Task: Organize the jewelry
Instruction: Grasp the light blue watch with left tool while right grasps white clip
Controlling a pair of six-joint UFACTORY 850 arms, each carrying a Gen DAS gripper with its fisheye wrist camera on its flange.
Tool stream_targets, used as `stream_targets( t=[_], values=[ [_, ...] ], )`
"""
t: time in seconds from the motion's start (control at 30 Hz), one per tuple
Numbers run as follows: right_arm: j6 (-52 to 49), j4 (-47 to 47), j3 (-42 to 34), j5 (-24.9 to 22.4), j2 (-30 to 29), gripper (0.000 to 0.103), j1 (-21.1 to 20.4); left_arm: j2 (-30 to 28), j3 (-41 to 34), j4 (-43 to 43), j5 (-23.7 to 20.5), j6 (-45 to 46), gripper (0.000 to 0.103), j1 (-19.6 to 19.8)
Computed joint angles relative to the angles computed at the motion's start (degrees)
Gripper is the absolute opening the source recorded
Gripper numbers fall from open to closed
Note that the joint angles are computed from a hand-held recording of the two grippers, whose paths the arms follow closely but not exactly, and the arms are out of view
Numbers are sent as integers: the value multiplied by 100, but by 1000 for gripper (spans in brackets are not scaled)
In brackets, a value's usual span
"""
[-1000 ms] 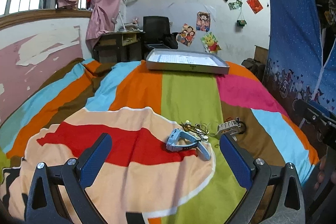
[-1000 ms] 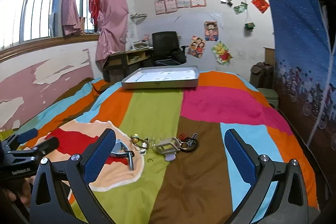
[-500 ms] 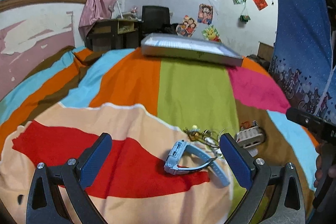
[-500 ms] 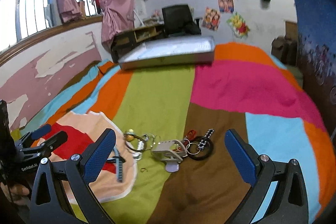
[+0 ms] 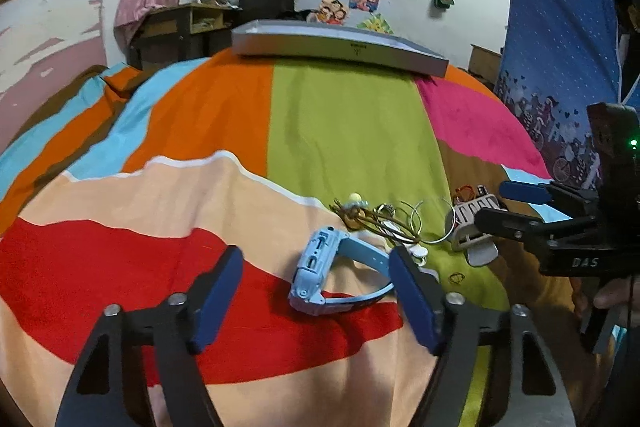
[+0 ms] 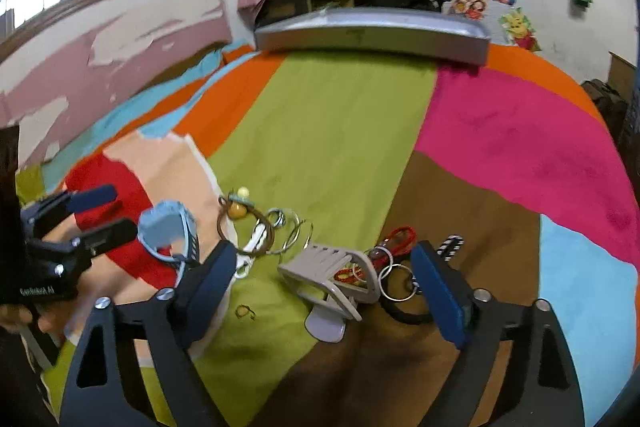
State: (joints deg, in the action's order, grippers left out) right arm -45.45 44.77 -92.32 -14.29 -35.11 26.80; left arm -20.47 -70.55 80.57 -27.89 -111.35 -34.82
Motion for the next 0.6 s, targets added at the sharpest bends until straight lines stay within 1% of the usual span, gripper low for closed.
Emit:
stream_targets(
  t=[0.03,0.13,0.17,0.2,0.27,0.33,0.37,0.43,0.6],
  values=[
    [-9,-42,-34,-27,-39,78,0,-23,-13,-28,35,45,68,11],
    [-109,-95,-126,-187,-120,70,-24,-69,-38,-185,204,249,60,47],
    [-64,-199,-163,-228,-151,65,-28,-85,-49,-242,241,325,57,57],
    [34,-361,-218,-291,-191,63,-27,-103,-68,-327,282,429,54,69],
    [211,-588,-293,-405,-252,52,-31,-121,-96,-550,389,645,51,103],
    [239,-625,-312,-465,-265,51,-36,-118,-93,-733,500,773,47,129],
    [240,-630,-311,-481,-258,49,-38,-116,-94,-836,590,837,43,150],
    [304,-713,-333,-545,-258,47,-44,-108,-83,-961,646,895,40,175],
    [842,-1228,-436,-829,-272,45,-47,-87,-68,-1356,761,1034,28,252]
  ],
)
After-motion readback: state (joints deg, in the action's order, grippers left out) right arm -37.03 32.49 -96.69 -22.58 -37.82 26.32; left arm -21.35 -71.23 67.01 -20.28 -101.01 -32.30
